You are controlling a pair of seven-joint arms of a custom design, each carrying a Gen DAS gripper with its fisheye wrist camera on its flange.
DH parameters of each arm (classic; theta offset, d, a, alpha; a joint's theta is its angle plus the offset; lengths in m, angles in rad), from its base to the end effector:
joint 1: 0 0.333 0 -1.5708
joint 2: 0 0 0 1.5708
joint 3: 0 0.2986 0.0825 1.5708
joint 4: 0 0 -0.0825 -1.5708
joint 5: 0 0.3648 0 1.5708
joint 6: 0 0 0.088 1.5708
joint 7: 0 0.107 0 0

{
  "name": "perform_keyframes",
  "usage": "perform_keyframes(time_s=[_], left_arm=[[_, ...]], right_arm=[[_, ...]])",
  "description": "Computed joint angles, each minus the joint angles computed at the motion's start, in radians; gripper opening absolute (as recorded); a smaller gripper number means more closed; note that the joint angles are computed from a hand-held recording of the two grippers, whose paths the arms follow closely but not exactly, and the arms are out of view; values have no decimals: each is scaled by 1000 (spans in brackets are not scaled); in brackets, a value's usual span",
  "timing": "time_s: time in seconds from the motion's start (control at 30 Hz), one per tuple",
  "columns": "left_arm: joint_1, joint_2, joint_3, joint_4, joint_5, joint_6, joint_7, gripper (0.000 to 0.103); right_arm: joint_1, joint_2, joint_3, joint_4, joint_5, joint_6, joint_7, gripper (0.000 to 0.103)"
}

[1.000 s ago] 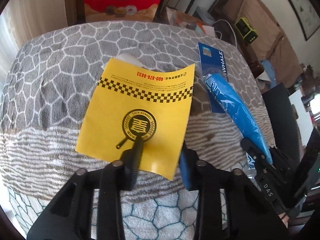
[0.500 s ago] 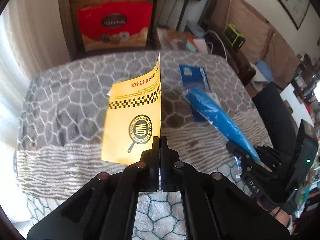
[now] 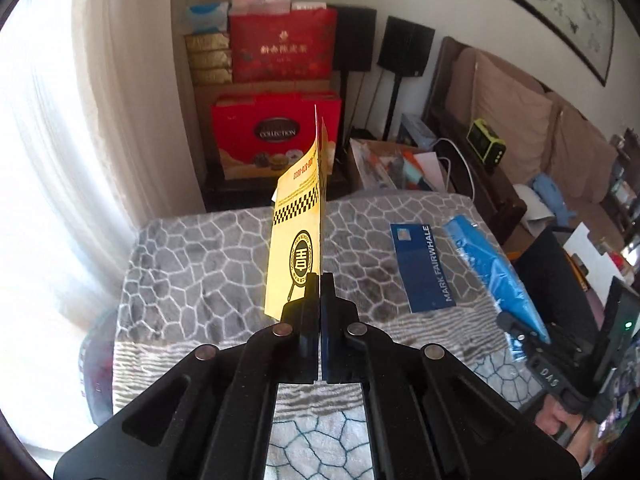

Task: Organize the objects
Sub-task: 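Grasp the yellow booklet edge with the left gripper and lift it, then carry the yellow booklet and the mask pack over the cardboard box with both grippers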

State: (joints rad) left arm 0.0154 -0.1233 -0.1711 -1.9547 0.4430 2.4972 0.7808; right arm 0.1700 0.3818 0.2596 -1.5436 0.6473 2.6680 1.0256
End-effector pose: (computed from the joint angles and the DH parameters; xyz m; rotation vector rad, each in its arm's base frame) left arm 0.5467 -0.0933 0.5937 -2.0501 1.4148 -0.6495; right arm 0.6478 0.2447 0.5107 -1.8924 1.1907 -0.1741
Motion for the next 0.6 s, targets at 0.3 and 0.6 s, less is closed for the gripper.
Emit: perform_keyframes(time_s=[0.3,0.6], left_arm=[[-50,29,-41,56,152,-11,-65,0],[-97,50,-40,107,177,27,-76,0]], right_arm=[[-15,-73,-14,-31,48,23,-23,14],[-8,-189,-57,-97,107,58,-89,14]])
